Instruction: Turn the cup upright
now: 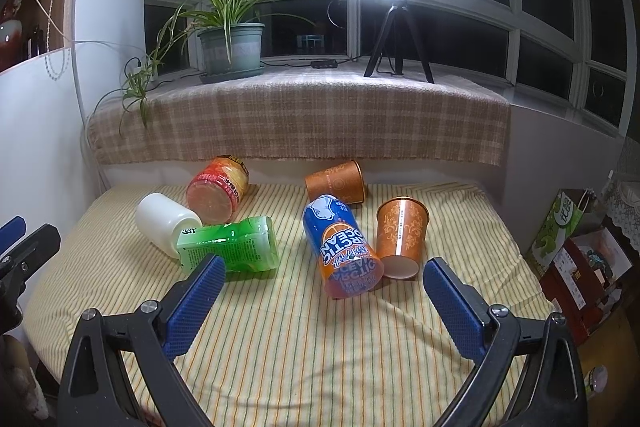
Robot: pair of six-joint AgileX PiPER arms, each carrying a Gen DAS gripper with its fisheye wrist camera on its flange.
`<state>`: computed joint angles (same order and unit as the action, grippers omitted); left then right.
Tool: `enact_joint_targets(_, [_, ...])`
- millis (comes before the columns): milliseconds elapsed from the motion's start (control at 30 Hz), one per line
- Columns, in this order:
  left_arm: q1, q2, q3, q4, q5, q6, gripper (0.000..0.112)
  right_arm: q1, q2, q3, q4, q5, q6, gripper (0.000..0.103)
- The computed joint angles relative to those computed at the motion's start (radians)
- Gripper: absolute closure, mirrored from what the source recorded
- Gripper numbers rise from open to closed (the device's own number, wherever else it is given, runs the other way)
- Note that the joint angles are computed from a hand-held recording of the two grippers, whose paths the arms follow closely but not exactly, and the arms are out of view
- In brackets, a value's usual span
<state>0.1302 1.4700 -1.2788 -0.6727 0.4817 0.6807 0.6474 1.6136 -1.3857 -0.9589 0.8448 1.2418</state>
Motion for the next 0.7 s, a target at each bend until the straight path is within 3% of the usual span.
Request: enact_joint_targets(700, [0.0,0.0,-0.001,0.005,0.002,-0.007,0.01,0.0,0.004,-0.001,0.0,-0.002,0.004,0.003])
